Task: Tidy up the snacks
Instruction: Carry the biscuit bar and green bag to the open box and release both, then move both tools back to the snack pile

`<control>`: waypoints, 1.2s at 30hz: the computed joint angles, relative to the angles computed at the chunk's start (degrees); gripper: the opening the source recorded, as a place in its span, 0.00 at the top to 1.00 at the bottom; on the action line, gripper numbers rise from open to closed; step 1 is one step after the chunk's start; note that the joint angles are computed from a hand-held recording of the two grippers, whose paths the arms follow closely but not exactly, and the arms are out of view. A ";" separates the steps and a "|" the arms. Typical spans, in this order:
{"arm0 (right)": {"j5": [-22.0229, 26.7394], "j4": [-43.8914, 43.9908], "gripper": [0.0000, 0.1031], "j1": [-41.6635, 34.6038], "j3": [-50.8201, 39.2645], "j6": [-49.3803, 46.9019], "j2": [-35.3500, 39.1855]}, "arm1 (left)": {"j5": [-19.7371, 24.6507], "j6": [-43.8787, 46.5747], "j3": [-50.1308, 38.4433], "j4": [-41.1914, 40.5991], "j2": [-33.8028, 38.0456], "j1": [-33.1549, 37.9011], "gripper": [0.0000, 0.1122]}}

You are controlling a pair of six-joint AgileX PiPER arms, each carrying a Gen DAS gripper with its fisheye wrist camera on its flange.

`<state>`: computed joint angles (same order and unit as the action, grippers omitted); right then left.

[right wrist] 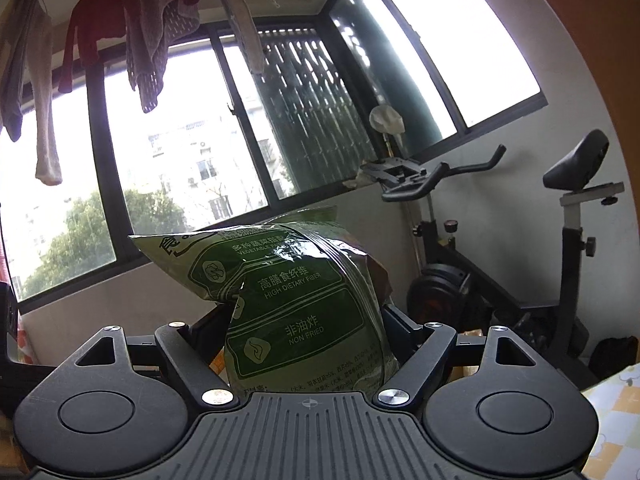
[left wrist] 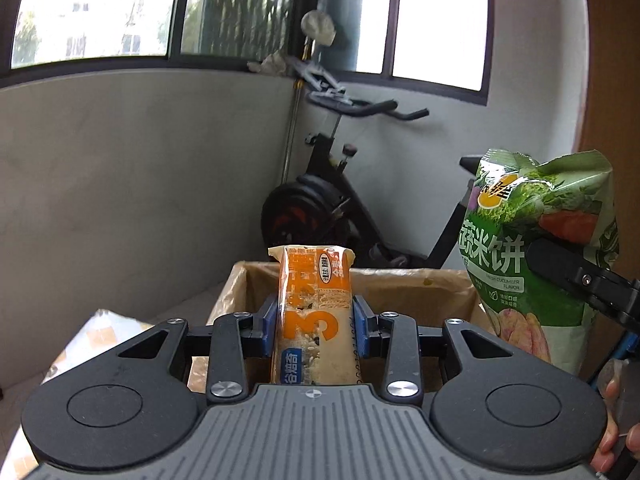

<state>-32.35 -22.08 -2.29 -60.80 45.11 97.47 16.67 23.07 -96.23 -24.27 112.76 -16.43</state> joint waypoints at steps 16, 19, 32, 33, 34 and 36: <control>7.17 16.21 0.02 4.04 -0.93 -13.28 1.64 | 0.47 -7.58 0.18 9.82 1.00 -0.38 0.38; 6.67 17.88 0.02 4.09 2.68 -14.78 -1.15 | -0.73 -2.33 4.70 5.57 -2.15 0.71 0.38; 0.72 30.79 0.06 7.93 24.90 -29.07 -16.66 | -1.09 41.87 29.24 -36.59 -19.58 12.89 0.38; 0.19 32.41 0.06 8.56 26.39 -29.96 -17.25 | -0.30 46.29 30.79 -40.96 -20.76 14.38 0.38; -0.65 32.99 0.06 8.99 28.08 -29.77 -17.60 | 0.87 50.57 32.33 -44.90 -21.78 16.05 0.38; -1.45 33.82 0.15 9.78 30.40 -29.52 -17.52 | 2.05 56.36 35.17 -49.53 -23.57 18.65 0.38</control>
<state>-33.80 11.74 7.49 -30.40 15.60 79.95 18.72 79.43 -61.06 -73.80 89.19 2.22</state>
